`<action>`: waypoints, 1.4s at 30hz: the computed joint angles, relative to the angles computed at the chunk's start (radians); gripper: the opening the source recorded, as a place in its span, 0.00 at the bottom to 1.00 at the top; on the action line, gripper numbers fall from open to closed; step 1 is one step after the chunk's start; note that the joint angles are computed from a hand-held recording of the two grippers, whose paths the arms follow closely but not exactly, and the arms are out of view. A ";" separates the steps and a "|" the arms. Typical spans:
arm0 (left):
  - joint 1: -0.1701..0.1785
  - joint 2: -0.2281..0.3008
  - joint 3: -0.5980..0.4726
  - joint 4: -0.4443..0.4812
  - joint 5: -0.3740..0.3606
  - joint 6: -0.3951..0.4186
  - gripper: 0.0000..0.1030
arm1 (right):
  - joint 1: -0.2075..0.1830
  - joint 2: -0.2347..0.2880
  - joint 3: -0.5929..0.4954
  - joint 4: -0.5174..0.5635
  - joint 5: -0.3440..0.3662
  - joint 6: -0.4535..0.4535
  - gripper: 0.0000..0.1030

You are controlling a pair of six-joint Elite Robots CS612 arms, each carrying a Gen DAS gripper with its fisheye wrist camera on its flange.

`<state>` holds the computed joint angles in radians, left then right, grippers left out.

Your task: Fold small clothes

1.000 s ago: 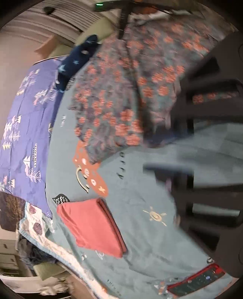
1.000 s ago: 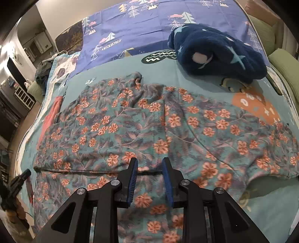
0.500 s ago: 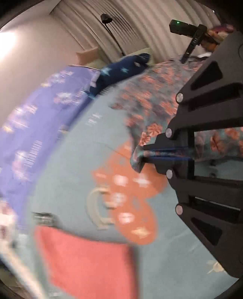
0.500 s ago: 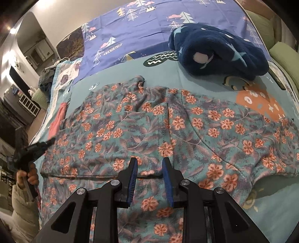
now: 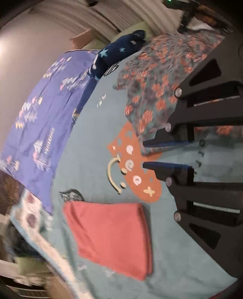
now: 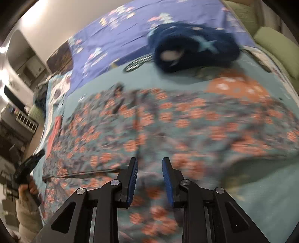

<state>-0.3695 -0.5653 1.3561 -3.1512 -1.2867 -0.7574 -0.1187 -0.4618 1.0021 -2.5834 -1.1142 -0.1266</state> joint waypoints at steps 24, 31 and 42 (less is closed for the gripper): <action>-0.122 0.087 -0.275 0.239 -0.111 0.324 0.43 | -0.203 0.142 -0.140 -0.147 0.040 0.812 0.55; -0.125 0.095 -0.294 0.252 -0.110 0.308 0.43 | -0.202 0.174 -0.197 -0.153 -0.022 0.957 0.42; -0.113 0.096 -0.286 0.234 -0.135 0.250 0.43 | -0.120 0.104 -0.143 -0.378 -0.025 0.547 0.04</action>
<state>-0.4822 -0.4698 1.0696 -2.9170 -1.4213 -0.5073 -0.2386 -0.3580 0.8595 -2.9615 -1.1394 0.4201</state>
